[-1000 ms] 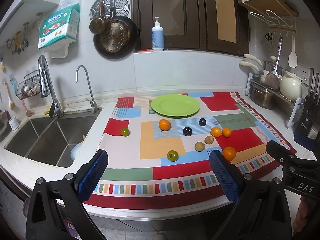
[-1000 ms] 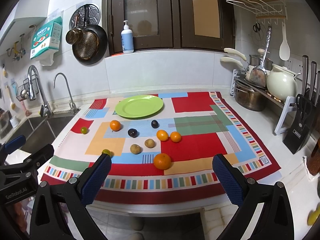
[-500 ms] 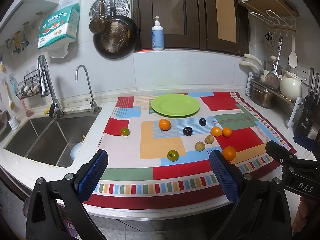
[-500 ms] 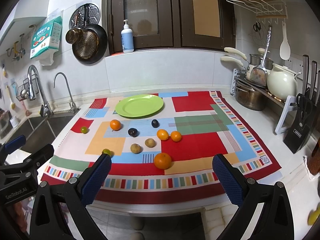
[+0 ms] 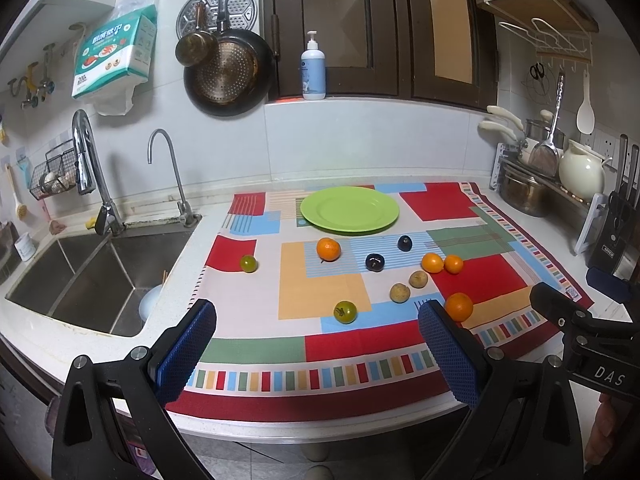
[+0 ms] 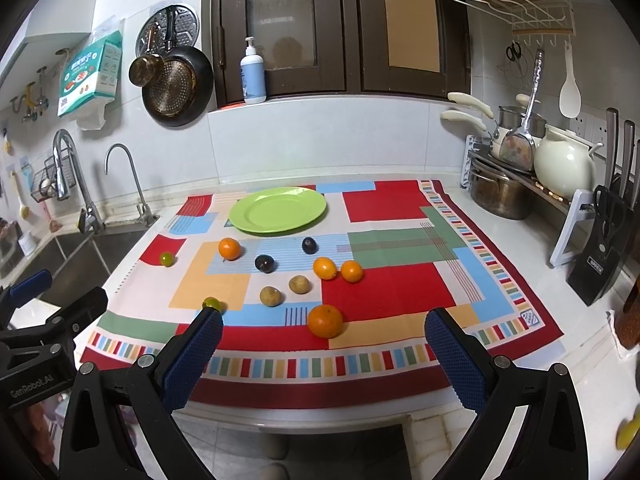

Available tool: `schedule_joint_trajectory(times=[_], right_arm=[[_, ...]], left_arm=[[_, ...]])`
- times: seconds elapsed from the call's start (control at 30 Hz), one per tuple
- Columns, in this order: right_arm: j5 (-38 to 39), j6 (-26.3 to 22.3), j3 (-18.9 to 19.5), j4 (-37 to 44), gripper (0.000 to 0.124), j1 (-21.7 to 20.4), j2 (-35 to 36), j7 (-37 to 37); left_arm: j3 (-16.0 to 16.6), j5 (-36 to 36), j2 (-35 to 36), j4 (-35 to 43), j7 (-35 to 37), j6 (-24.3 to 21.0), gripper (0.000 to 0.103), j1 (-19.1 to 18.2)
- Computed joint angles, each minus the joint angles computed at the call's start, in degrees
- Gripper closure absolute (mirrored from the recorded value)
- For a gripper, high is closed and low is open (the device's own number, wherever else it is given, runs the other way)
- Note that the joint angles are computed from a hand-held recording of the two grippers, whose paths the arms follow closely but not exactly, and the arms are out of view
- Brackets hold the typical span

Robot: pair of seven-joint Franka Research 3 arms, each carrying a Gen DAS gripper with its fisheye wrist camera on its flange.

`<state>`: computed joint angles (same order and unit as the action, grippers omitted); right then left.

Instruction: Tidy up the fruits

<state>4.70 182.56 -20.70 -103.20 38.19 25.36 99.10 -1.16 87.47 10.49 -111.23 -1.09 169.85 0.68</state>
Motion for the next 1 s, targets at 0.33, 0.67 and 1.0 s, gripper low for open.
schedule_joint_trajectory(times=[0.33,0.67,1.0], right_arm=[[0.1,-1.8,2.2,2.2,0.022,-2.3,1.3,0.0],[-2.4,-6.1,5.4,6.6,0.022,-5.8,3.8,2.3],[-4.8,-13.5,9.7,14.9,0.026,-10.1,9.9,4.1]], left_arm=[[0.6,-4.7,2.5,1.9,5.0,0.7,0.000,-0.4],[2.0,-15.3,5.6,3.8,16.1,2.3,0.002,-1.0],[-1.9,-37.9,12.6,7.9,41.9,2.6,0.019,1.8]])
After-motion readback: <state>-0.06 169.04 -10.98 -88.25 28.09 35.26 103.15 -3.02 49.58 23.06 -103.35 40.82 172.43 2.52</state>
